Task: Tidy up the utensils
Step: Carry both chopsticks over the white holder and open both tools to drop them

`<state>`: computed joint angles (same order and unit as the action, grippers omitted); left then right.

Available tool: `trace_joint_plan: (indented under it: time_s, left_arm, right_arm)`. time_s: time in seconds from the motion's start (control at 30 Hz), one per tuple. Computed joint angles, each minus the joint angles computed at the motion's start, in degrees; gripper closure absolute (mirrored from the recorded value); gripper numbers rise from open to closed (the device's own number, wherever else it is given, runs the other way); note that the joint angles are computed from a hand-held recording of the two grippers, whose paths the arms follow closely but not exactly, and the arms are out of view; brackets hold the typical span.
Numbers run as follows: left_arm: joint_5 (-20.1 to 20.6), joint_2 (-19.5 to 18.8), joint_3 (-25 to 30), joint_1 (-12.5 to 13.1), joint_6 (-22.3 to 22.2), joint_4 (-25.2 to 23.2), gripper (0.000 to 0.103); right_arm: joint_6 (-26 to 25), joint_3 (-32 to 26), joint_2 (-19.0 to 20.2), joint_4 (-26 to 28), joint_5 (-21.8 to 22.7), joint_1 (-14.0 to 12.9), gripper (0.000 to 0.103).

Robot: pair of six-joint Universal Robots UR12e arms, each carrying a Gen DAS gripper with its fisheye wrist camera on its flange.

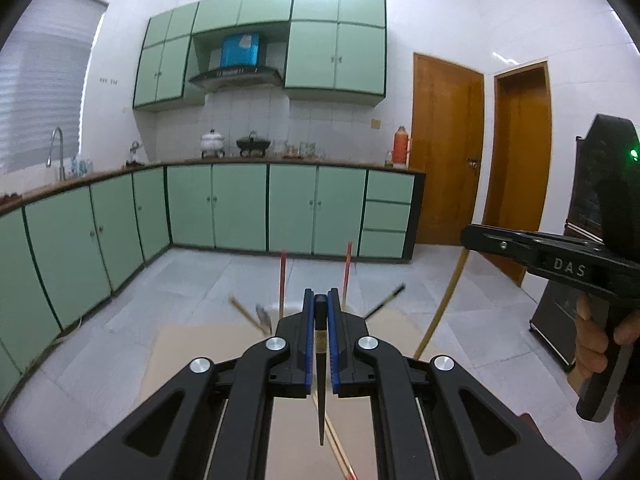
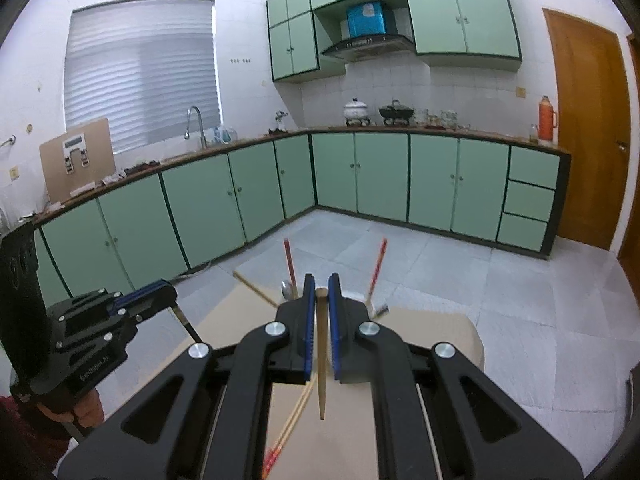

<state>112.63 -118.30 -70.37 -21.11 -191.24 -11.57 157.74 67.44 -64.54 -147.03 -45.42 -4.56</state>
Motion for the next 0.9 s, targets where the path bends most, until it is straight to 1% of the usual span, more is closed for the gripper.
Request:
trace_joint_plan:
  time_s: [0.2,0.33,0.5,0.67,0.77,0.9]
  left_arm:
    - [0.64,-2.86,6.2,0.34,4.56,3.02,0.097]
    - [1.53,-5.8,11.46,0.93,7.25,4.82,0.097]
    - [1.59,-9.08,16.81,2.06,7.73,4.89,0.097]
    - [1.16,-11.53,19.82,3.12,6.11,2.14,0.097]
    - [0.93,-12.42,20.28,3.58,5.03,0.64,0.097]
    - [0.15,-13.53,20.92,4.08,4.17,-2.66,0.097]
  right_arm:
    - [4.05,-6.51,3.11,-3.04,0.05,0.8,0.097]
    - [6.21,-11.38,5.9,-4.38,-1.61,1.67,0.097]
    - [7.77,-17.06,9.8,-4.04,-2.83,2.55,0.097]
    - [7.89,-21.69,13.44,-1.55,-4.7,3.54,0.097]
    - [7.56,-22.94,14.85,0.16,-5.51,4.03,0.097]
    - [5.8,-23.85,16.14,3.65,-6.51,4.54,0.097]
